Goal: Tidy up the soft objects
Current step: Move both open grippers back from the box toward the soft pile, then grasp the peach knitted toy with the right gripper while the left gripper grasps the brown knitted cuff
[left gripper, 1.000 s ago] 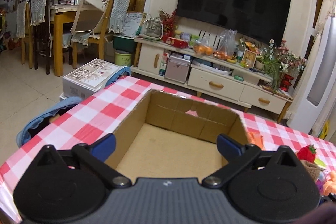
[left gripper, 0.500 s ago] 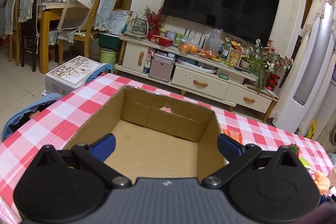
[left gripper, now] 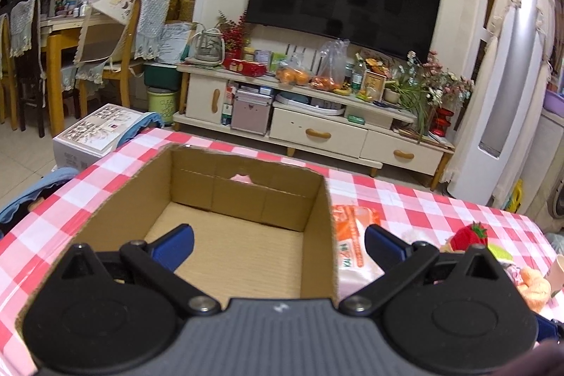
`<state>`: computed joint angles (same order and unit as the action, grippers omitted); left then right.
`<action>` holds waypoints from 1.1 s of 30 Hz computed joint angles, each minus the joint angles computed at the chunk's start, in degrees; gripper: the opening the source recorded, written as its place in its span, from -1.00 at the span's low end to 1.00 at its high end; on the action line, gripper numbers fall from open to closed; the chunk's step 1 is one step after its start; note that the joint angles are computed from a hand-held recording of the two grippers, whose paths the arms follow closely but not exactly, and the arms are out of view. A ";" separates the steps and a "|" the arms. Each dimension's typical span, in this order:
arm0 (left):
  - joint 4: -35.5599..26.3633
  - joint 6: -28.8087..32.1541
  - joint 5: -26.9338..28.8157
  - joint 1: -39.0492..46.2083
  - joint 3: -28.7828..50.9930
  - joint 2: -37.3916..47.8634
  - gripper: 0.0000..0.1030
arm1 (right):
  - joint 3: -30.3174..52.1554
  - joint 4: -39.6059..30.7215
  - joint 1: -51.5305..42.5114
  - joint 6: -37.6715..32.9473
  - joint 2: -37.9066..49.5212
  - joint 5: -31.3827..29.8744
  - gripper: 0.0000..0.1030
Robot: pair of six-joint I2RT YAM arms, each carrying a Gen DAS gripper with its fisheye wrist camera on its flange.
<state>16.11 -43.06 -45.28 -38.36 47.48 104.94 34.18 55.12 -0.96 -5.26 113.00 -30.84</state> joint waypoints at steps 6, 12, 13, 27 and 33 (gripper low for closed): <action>-0.63 2.43 -0.38 -1.80 3.26 2.63 0.98 | -1.31 0.75 0.33 1.12 -0.82 1.46 1.00; -0.84 4.81 -0.52 -3.28 5.94 4.89 0.98 | -1.12 1.47 0.99 3.40 -0.70 3.36 1.00; -1.06 5.04 -0.64 -3.50 6.55 5.33 0.98 | -1.14 1.66 1.05 3.75 -0.63 3.65 1.00; -2.79 7.91 -0.20 -5.84 14.39 10.84 0.98 | -1.61 5.21 0.50 8.45 1.33 7.87 1.00; -3.70 9.03 0.46 -6.67 18.10 13.66 0.98 | -2.33 6.77 -0.55 9.91 2.08 9.08 1.00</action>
